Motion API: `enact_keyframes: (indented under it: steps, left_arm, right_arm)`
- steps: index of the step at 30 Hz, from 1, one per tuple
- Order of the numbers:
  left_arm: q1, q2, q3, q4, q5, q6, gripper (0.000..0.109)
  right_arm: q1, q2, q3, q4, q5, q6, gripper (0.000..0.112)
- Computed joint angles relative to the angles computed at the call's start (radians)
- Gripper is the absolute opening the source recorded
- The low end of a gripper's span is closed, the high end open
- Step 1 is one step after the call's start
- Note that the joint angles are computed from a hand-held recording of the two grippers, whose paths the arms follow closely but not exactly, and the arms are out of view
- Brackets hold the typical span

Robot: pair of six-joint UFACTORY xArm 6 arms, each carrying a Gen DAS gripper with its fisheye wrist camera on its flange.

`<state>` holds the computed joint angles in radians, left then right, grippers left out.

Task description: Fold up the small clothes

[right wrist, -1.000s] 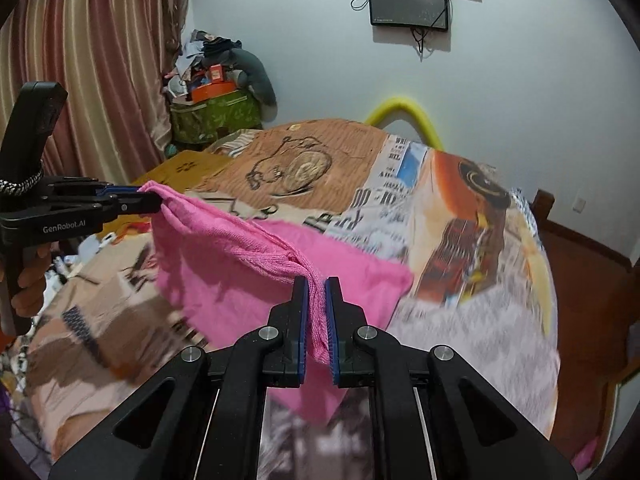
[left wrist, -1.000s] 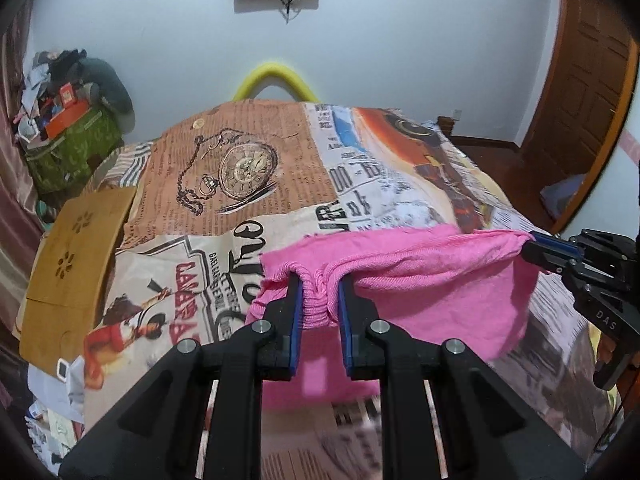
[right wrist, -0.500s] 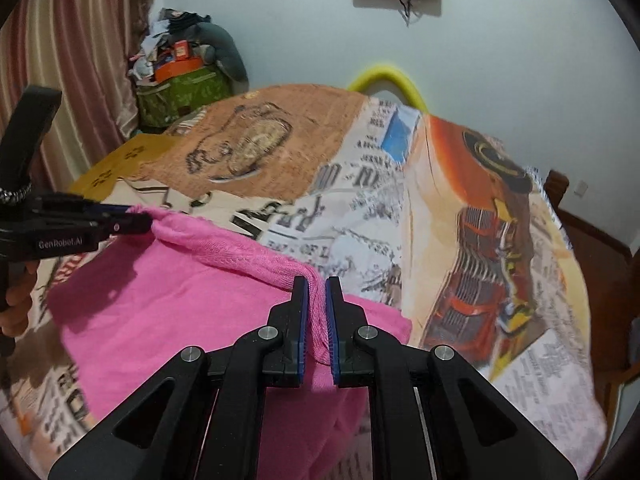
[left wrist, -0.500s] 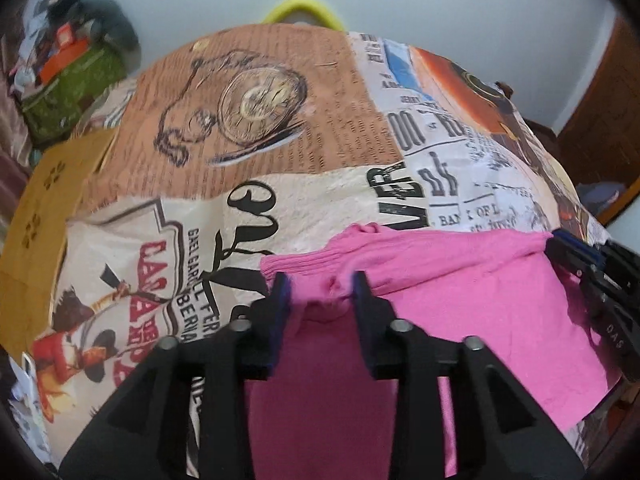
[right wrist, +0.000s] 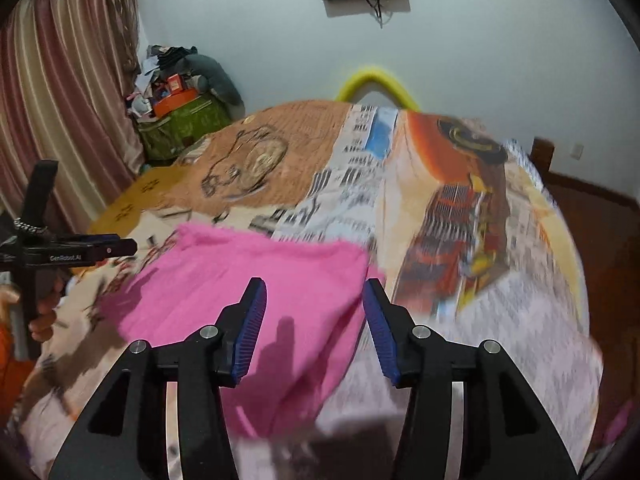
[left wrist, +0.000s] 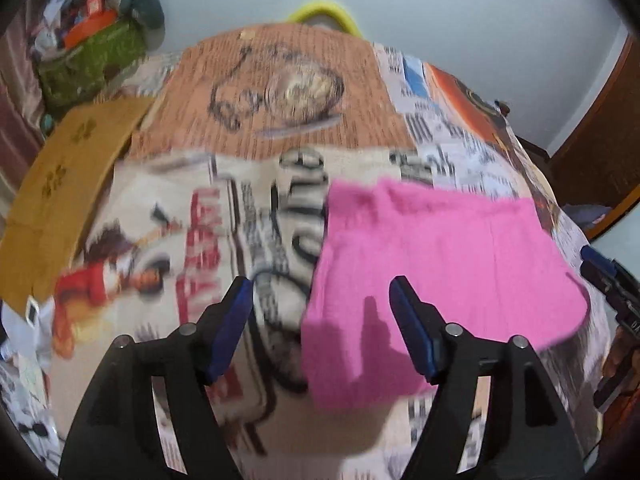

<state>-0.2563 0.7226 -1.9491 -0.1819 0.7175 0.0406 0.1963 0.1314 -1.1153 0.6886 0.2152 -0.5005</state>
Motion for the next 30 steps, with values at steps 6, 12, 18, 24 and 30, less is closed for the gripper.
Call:
enact_keyframes:
  steps: [6,12,18,24,30]
  left_arm:
    - [-0.009,-0.075,0.178,-0.065,-0.009,0.039,0.069]
    - [-0.029,-0.084,0.193,-0.133,-0.027,0.048,0.019]
    - [-0.046,-0.187,0.309,-0.163,-0.054,0.115,0.014]
    - [-0.056,-0.315,0.468,-0.233,-0.038,0.221,0.014]
    - [-0.065,-0.379,0.569,-0.052,-0.089,0.116,0.019]
  right_arm:
    - [0.019,-0.046,0.091,0.225,0.088,-0.102,0.047]
    - [0.028,-0.024,0.07,0.231,0.135,-0.076,0.032]
    - [0.039,-0.054,0.098,0.116,0.12,-0.03,0.022]
    - [0.035,-0.149,0.206,-0.025,0.098,0.045,0.022]
    - [0.031,-0.208,0.276,-0.217,0.098,0.184,0.024]
